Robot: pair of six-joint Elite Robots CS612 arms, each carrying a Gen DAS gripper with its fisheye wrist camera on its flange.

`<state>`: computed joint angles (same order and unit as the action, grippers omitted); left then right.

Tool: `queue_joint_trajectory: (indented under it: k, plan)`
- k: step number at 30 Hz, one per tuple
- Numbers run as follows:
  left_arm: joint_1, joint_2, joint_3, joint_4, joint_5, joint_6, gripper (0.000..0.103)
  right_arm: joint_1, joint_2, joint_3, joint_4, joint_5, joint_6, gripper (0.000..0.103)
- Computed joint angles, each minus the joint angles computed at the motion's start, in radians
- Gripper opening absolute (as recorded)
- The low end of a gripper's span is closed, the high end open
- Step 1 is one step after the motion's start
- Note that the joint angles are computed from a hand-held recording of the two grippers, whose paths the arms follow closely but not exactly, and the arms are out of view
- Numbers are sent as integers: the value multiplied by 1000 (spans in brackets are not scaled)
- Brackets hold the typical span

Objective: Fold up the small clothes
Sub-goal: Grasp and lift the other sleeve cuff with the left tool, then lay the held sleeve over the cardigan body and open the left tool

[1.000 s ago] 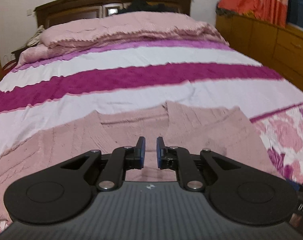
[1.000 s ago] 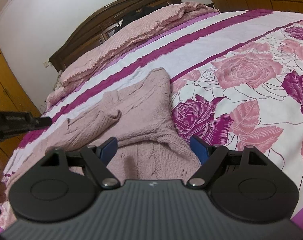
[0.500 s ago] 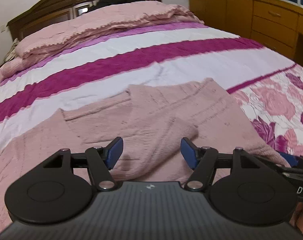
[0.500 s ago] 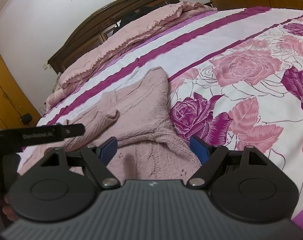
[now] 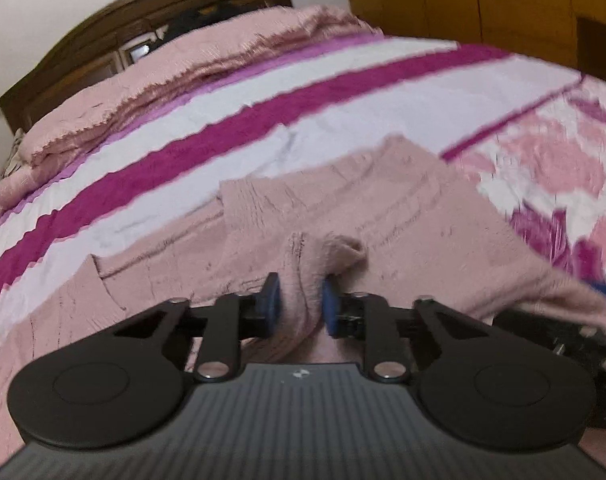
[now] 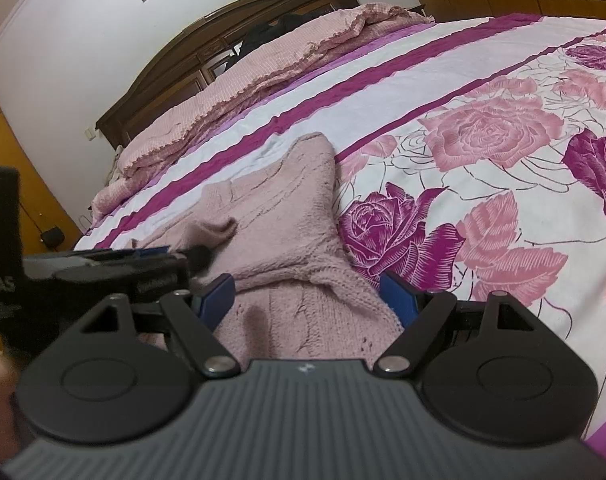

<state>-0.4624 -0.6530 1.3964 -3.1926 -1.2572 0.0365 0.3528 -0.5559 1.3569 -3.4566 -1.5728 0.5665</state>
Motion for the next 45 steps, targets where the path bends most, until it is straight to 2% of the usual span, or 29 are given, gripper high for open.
queue_joint_trajectory:
  k: [6,12,15,20,24,26,29,32,35,40,42,45]
  plan:
    - [13,-25,33,-105,71,-77,21,0,2,0,-4,-1,0,81]
    - [36,-57,72,-181,200,-144,21,0,2,0,-4,-1,0,81]
    - [54,-80,100,-166,254,-190,20,1,1,0,-3,-2,-2,81]
    - [92,-110,146,-74,280,-367,20,4,1,-4,9,-11,-15,81]
    - [122,-118,177,4,248,-485,20,4,2,-6,11,-14,-20,81]
    - [133,-117,188,37,223,-517,21,4,2,-6,12,-14,-21,81]
    - [138,-112,191,79,206,-532,21,5,2,-6,12,-14,-20,80]
    - [136,-113,198,79,213,-505,22,5,2,-6,13,-15,-22,80]
    - [134,-119,198,83,212,-484,28,4,2,-6,12,-14,-21,81]
    - [135,-143,224,84,195,-495,34,5,2,-5,12,-15,-22,81]
    - [137,-155,236,81,181,-497,43,5,2,-5,12,-15,-21,81]
    - [139,-170,257,46,160,-483,51,5,1,-6,15,-17,-25,81]
